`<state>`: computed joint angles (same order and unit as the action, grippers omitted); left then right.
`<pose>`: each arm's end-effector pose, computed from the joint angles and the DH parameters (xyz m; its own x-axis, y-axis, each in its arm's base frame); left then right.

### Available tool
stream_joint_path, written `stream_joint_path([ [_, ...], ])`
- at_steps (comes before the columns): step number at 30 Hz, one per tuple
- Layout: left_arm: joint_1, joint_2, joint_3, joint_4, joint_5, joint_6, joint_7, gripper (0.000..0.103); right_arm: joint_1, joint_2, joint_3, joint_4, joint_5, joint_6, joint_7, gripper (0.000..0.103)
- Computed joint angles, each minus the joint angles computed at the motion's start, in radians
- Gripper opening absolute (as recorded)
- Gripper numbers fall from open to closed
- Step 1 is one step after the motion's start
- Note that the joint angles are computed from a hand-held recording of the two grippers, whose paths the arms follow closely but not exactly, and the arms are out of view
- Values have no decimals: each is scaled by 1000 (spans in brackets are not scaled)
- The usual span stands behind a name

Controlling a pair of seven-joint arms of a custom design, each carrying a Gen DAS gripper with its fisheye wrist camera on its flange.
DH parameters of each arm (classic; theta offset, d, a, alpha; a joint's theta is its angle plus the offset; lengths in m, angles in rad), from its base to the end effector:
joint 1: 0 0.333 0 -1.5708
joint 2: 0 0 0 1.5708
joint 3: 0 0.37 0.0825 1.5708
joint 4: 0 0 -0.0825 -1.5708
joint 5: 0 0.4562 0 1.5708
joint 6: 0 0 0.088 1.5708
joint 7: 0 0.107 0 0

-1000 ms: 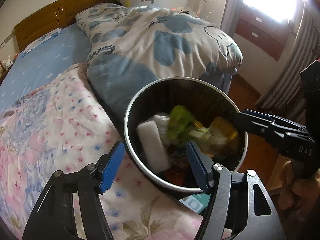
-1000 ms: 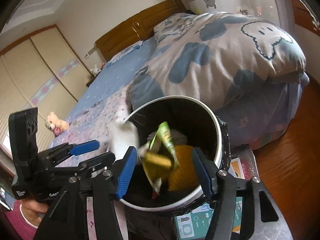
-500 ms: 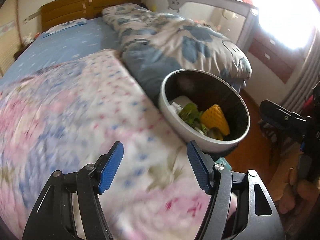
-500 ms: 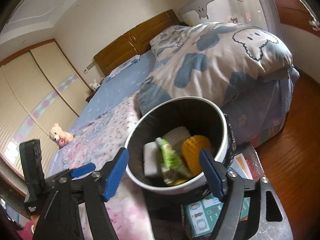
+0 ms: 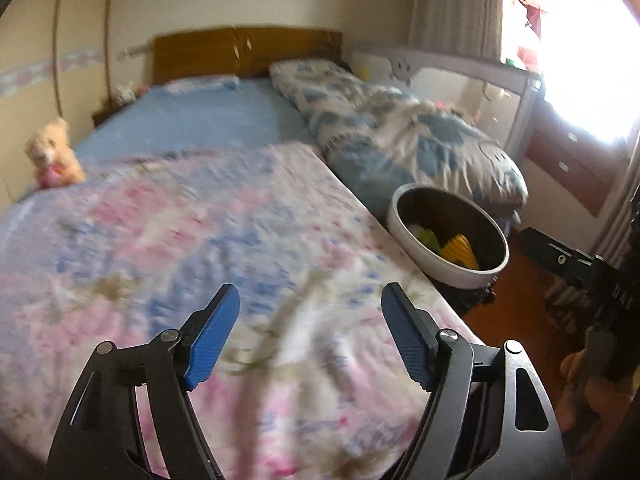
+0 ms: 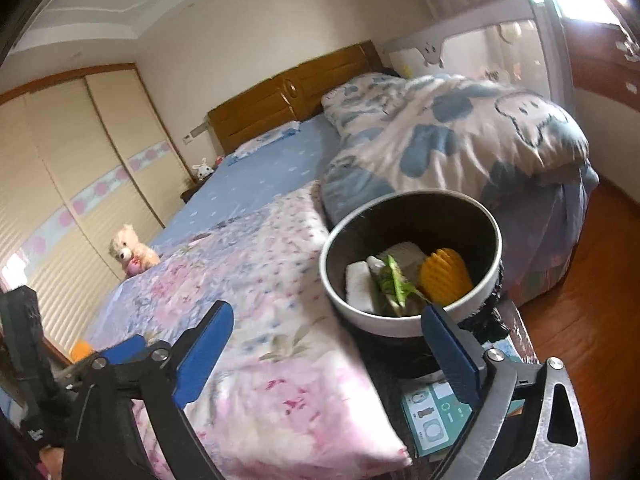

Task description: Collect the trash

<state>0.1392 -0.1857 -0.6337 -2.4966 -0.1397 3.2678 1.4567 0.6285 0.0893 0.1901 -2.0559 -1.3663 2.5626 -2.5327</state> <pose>0.4843 -0.2553 0.4562 -0.3135 -0.9461 0.0817 -0.5920 0.1274 -0.7958 0.4419 0.4905 0.4446 -0.1156 -0.9281 -0.3539 -0.5547 0.3559 -0.7521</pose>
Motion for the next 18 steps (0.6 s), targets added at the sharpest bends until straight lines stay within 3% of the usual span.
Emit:
stream_joint_path([
  [1, 48, -23, -41, -13, 8, 15, -18, 77, 7, -1, 5, 10, 0, -23, -13, 97],
  [2, 60, -46, -47, -27, 13, 30, -31, 78, 13, -2, 9, 18, 1, -45, -22, 97],
  [3, 38, -71, -17, -45, 14, 50, -39, 79, 21, -5, 14, 29, 5, -79, -36, 97],
  [4, 39, -86, -23, -56, -36, 65, -4, 80, 28, -9, 18, 36, 1, -105, -44, 97],
  [7, 182, -179, -172, -95, -152, 122, 7, 103, 62, -21, 41, 67, -81, -230, -57, 103],
  [9, 303, -258, -305, -116, -243, 155, 2, 103, 92, -11, 59, 91, -142, -348, -86, 103],
  [11, 357, -301, -362, -124, -283, 154, 10, 103, 108, 12, 64, 117, -130, -400, -140, 103],
  [14, 428, -359, -437, -138, -297, 153, -1, 103, 117, 35, 52, 123, -140, -378, -139, 103],
  [18, 470, -391, -478, -148, -274, 154, -32, 103, 130, 67, 38, 133, -152, -361, -134, 103],
])
